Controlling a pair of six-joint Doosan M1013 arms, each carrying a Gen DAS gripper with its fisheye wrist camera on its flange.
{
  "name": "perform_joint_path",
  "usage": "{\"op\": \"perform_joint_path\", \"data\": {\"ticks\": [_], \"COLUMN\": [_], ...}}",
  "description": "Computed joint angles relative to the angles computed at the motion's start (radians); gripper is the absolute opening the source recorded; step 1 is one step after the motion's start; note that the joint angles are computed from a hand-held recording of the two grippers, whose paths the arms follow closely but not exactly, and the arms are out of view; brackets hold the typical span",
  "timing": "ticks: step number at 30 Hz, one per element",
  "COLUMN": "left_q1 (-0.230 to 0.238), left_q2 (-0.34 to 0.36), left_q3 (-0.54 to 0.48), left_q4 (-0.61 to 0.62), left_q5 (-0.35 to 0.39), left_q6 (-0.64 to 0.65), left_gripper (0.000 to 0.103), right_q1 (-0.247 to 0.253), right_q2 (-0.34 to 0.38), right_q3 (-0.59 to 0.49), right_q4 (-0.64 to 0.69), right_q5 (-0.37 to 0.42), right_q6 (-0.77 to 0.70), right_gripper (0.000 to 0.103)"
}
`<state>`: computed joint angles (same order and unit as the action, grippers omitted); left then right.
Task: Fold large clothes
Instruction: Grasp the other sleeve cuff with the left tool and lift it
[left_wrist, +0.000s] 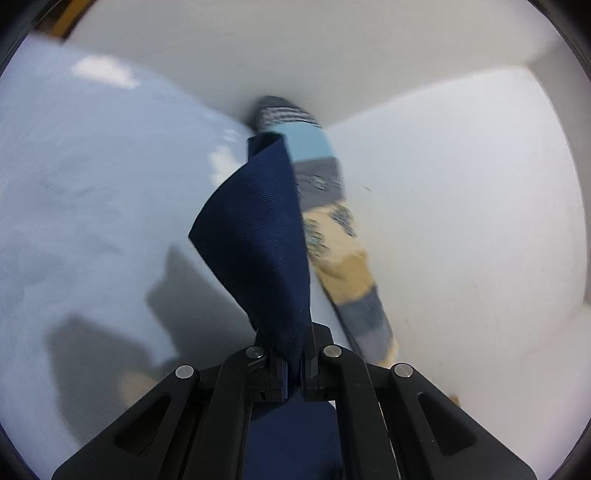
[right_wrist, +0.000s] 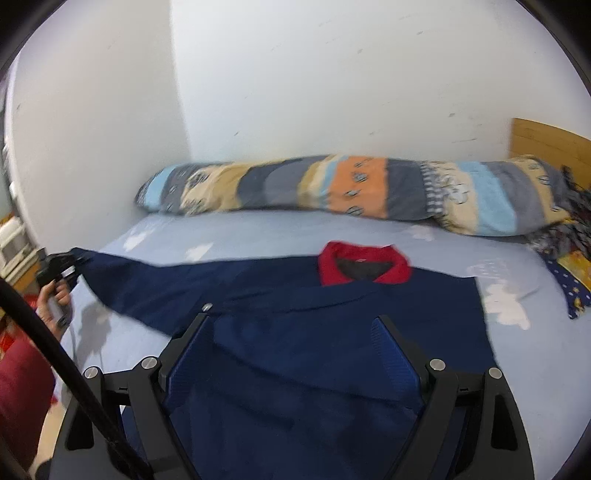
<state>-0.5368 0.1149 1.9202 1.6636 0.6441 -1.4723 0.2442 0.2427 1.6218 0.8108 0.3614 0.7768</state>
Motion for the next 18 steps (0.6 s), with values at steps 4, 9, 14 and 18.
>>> {"op": "perform_joint_path", "data": {"ticks": [4,9,14,18], "left_q1": [-0.034,-0.07,-0.114,-0.14], "left_q2": [0.021,0.083,0.199,0.311], "left_q3": [-0.127,-0.306,-0.531,-0.724], "left_q4": [-0.094,-0.254,-0.477,-0.759], "left_q5": [-0.034,-0.105,-0.175,-0.179], "left_q6": [0.218,0.515,0.867,1.222], "left_gripper": [0.003,0.003,0.003,0.003], "right_q1": [-0.023,-0.055,-0.094,-0.146], "right_q2": [-0.019,-0.045,-0.092,-0.122], "right_q3": [0.015,0.035,0.088,0.118], "right_q4": [-0.019,-0.132,-0.269,-0.195], "right_q5": [-0.058,-0.121,-0.233,-0.252], "right_q6": [0.062,0.184,0.255,0.226], "right_gripper": [0.091,0.091,0.091,0.091]}}
